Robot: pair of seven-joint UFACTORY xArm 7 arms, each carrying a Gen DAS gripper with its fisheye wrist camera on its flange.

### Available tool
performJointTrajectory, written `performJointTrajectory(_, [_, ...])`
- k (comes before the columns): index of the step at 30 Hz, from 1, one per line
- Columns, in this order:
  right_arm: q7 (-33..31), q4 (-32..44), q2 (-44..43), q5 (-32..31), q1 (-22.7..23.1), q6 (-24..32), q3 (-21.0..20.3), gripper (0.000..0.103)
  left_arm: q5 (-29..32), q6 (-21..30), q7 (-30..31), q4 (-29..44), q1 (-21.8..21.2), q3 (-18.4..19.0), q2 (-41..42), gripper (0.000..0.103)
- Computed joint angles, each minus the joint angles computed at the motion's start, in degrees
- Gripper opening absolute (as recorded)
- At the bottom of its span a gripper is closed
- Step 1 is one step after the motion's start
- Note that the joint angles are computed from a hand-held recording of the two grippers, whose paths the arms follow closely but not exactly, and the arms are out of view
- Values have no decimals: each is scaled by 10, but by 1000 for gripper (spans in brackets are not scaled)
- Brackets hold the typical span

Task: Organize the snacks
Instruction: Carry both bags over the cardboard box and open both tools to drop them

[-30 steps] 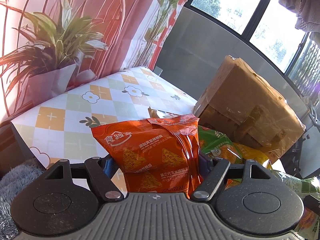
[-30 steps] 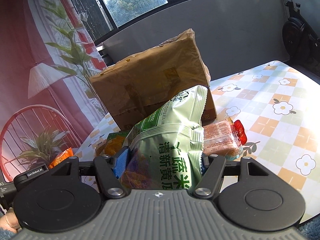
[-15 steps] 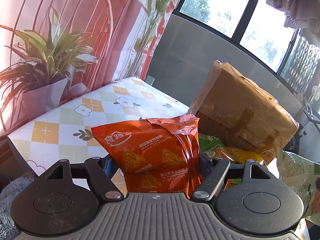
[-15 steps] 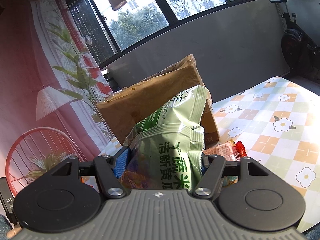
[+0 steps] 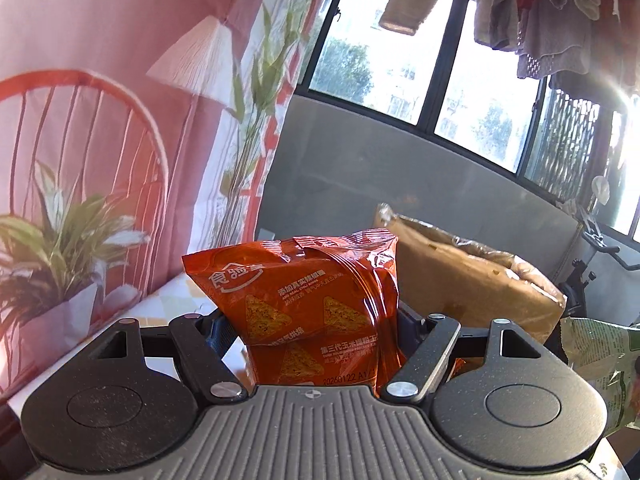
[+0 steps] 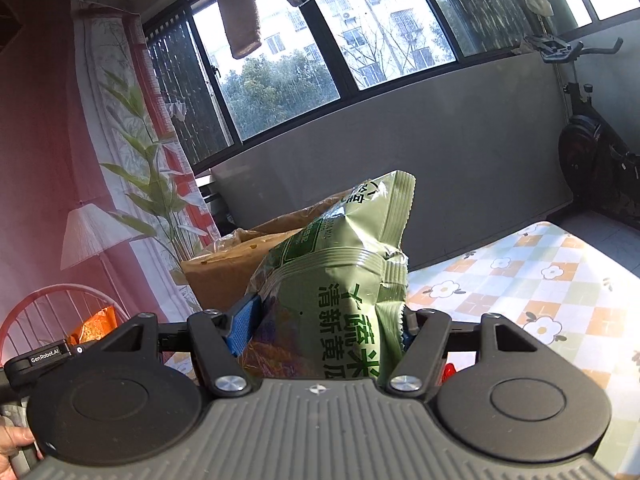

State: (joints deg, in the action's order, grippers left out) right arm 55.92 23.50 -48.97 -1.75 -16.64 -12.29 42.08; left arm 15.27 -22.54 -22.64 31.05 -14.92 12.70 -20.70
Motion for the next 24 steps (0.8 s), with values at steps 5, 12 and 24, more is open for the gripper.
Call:
performJointTrajectory(5, [-30, 28, 15, -6, -54, -30, 4, 66, 23, -26, -6, 49, -6, -4, 30, 78])
performJointTrajectory(12, [-80, 67, 64, 24, -113, -78, 23, 66, 44, -25, -13, 122, 21, -44, 82, 78])
performJointTrajectory(24, [-197, 133, 161, 78, -178, -139, 73, 66, 41, -29, -1, 191, 69, -107, 145, 78])
